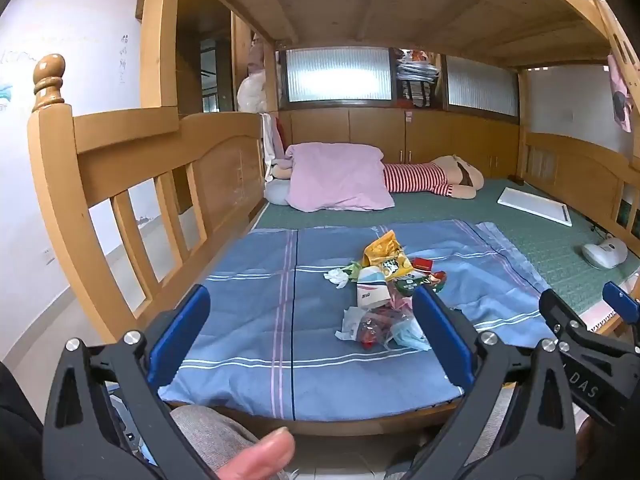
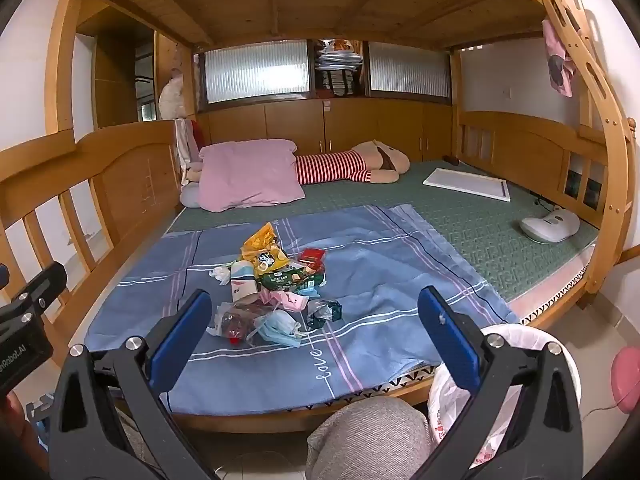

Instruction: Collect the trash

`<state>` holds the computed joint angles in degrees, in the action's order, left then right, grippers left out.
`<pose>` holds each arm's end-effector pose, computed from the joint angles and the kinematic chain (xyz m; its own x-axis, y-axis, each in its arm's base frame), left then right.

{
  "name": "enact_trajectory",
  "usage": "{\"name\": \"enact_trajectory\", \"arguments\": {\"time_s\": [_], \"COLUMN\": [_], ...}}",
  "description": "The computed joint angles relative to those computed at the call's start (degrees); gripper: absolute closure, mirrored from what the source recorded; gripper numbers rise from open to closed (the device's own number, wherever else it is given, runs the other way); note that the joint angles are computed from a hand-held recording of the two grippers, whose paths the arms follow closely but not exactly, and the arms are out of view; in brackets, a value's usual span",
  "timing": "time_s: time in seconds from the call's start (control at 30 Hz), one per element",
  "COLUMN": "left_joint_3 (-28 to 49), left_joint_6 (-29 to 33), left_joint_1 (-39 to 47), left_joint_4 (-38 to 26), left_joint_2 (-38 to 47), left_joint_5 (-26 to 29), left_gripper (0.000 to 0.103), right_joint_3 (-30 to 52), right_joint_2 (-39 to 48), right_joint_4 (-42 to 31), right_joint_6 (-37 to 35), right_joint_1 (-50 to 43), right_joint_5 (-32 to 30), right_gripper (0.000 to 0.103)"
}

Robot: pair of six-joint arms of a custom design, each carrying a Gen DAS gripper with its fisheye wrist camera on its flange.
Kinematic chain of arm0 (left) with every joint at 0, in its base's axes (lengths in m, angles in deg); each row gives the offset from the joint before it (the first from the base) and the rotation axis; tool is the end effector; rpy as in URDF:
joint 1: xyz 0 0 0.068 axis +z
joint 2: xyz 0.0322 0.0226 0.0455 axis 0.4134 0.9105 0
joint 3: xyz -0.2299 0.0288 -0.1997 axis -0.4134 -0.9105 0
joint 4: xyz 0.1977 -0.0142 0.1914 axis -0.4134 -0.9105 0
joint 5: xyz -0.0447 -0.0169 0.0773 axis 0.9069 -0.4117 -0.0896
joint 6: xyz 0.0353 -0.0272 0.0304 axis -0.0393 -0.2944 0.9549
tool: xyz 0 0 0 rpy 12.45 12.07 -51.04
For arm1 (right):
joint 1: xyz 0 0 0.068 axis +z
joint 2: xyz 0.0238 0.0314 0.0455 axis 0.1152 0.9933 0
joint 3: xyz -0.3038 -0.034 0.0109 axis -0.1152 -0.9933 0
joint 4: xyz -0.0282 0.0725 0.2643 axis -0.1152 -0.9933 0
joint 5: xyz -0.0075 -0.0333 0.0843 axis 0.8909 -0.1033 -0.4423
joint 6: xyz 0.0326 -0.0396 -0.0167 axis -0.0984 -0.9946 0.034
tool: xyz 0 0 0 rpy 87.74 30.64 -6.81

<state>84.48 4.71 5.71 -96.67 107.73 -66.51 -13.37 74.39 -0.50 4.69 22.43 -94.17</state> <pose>0.2198 -0.0456 0.4319 -0.3544 -0.1395 -0.9246 -0.5663 0.8189 0.0935 0.2997 0.0890 0.4046 -0.4010 -0.1082 -0.9096 -0.3654 0.9295 0.0505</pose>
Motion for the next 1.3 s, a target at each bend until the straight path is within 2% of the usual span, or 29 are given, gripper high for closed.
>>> {"name": "enact_trajectory", "arguments": {"time_s": [0.03,0.07,0.27,0.3,0.67,0.83,1.3], "left_joint_3": [0.0,-0.8,-1.7,-0.1,0.1,0.4,0.1], "left_joint_6": [0.1,-0.5,0.8,-0.1,0.2,1.0,0.1], "left_joint_1": [-0.3,1.0,0.3,1.2,0.6,1.2,1.6], "left_joint_4": [0.2,0.8,1.6,0.6,0.5,0.2,-0.4], "left_joint_2": [0.0,-1.3,-3.1,-1.1,-1.0,-0.4,-0.6], "left_joint_5": [0.2,3.0,4.3,4.8,4.0,6.4,5.4], "left_gripper": [0.003,0.003,0.003,0.003,0.003,0.003,0.003], "right_joint_3": [-0.2,-0.2,-0.5,-1.5,-0.7,-1.1,-0.5], "right_joint_2": [0.0,0.0,-0.3,-0.2,-0.4,-0.4,-0.3], "right_joint_4": [0.3,0.4,0.9,2.2,1.4,1.8,1.4], "right_joint_6": [0.1,0.1,0.1,0.2,0.7,0.9,0.7], "right_joint_1": [0.0,0.0,-0.2,0.0,-0.5,-0.7,-0.7], "right_joint_5": [-0.1,0.0,-0.2,0.1,-0.2,-0.3,-0.4], "right_gripper": [0.003,0.003,0.003,0.003,0.003,0.003,0.003]}}
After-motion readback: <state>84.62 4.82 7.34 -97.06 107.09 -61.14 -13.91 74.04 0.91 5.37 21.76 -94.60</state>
